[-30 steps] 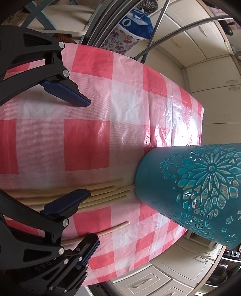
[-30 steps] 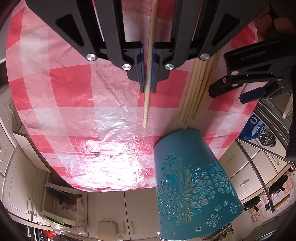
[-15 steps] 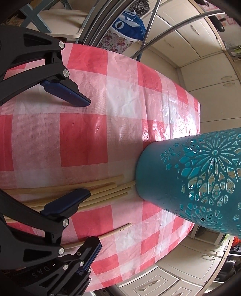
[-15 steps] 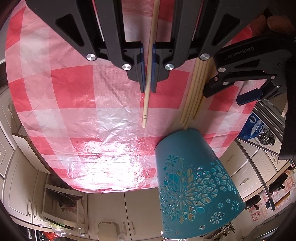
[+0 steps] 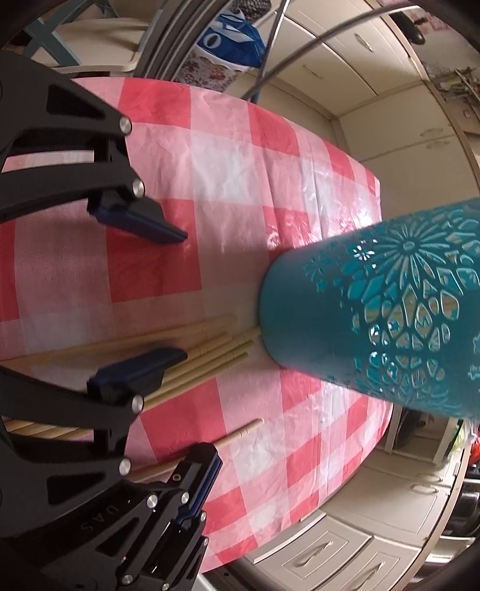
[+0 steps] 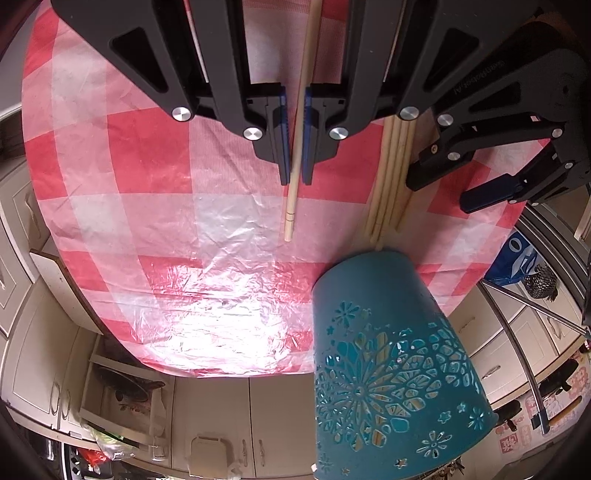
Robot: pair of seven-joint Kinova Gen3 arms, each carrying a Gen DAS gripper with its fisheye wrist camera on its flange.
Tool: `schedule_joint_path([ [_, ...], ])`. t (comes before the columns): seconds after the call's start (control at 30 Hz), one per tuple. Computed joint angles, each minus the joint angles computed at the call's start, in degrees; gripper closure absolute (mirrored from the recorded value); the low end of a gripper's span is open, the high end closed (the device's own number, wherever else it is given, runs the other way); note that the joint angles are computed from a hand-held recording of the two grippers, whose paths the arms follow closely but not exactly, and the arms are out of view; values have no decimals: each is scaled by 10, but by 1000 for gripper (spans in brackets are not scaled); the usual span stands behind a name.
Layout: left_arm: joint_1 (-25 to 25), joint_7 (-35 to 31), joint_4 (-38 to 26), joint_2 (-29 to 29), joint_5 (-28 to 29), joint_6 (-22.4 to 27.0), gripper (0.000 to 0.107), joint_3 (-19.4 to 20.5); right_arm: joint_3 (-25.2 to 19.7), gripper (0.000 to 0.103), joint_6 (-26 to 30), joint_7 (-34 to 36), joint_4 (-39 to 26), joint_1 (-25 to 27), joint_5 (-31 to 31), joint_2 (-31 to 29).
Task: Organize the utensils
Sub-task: 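Lower the left gripper onto a chopstick and close while the right gripper holds its stick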
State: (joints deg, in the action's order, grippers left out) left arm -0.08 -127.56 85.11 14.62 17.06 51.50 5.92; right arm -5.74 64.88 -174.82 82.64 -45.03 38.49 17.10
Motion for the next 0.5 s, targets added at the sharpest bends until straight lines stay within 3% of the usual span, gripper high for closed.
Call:
schedule_joint_path([
  [0.2,-22,-29,-23,14,28,30,70,3,-1,96,-14,-11,11,6,-5,-9],
  [0.4,-60,-27,-73,46,94,117,68,7,-4,96,-22,-17,19,10,-6,-14],
  [0.5,-49,-30,-61,36,78,100,67,3,-5,96,-27,-17,24,14,-7,-18],
])
